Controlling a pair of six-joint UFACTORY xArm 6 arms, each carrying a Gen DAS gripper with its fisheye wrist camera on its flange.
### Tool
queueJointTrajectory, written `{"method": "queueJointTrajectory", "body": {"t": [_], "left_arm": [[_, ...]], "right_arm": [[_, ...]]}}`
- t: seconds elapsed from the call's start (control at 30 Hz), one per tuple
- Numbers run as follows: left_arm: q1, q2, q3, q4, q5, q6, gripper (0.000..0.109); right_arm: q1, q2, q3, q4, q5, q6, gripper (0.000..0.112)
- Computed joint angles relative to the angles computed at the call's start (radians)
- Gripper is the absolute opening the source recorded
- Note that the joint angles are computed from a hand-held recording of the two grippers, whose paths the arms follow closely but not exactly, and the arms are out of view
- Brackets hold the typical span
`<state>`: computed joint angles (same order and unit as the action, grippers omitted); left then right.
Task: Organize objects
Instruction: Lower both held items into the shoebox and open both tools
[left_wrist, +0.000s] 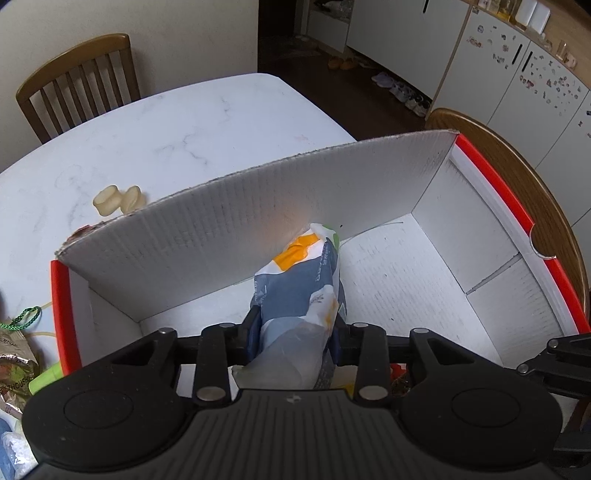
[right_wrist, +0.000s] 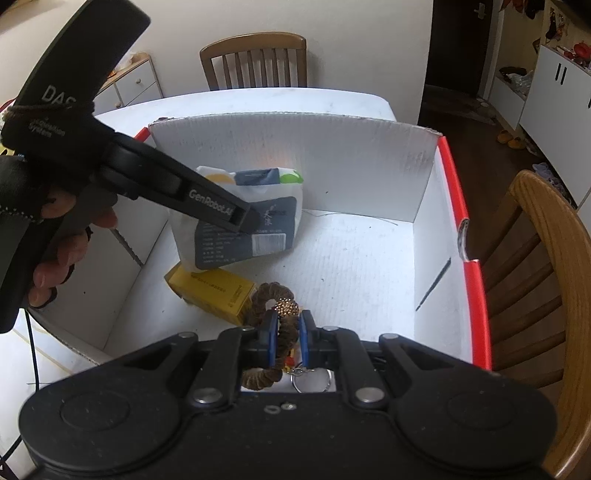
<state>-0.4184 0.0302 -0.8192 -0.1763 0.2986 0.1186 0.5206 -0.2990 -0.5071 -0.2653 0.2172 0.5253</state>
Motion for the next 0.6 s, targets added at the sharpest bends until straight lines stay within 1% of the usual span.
{"method": "queueJointTrajectory", "body": {"t": [0.03,0.13,0.2,0.4,0.47,0.6], "left_arm": [[0.0,0.003,-0.004,0.0,0.005,-0.002,0.037],[-0.001,0.004,-0.007,-0.031,0.016,0.016,0.046],[-0.002,0.003,-0.005,-0.031,0.013,0.014,0.058],[-0.007,-0.024,0.021,-0.088,-0.012,0.049,0.06],[-0.008,-0.042,0.033,-0.11,-0.02,0.062,0.06],[-0.013,-0.093,0.073,-0.151,-0.041,0.099,0.06]], "right_arm": [[0.001,0.004,-0.002,0.021,0.001,-0.019,0.011],[0.003,0.006,-0.004,0.055,0.006,-0.051,0.012],[0.004,0.01,-0.007,0.082,0.009,-0.076,0.013],[0.008,0.006,0.0,0.134,0.0,-0.115,0.018],[0.005,0.004,-0.001,0.101,0.001,-0.085,0.019],[0.003,-0.019,0.011,0.086,-0.004,-0.065,0.02]]}}
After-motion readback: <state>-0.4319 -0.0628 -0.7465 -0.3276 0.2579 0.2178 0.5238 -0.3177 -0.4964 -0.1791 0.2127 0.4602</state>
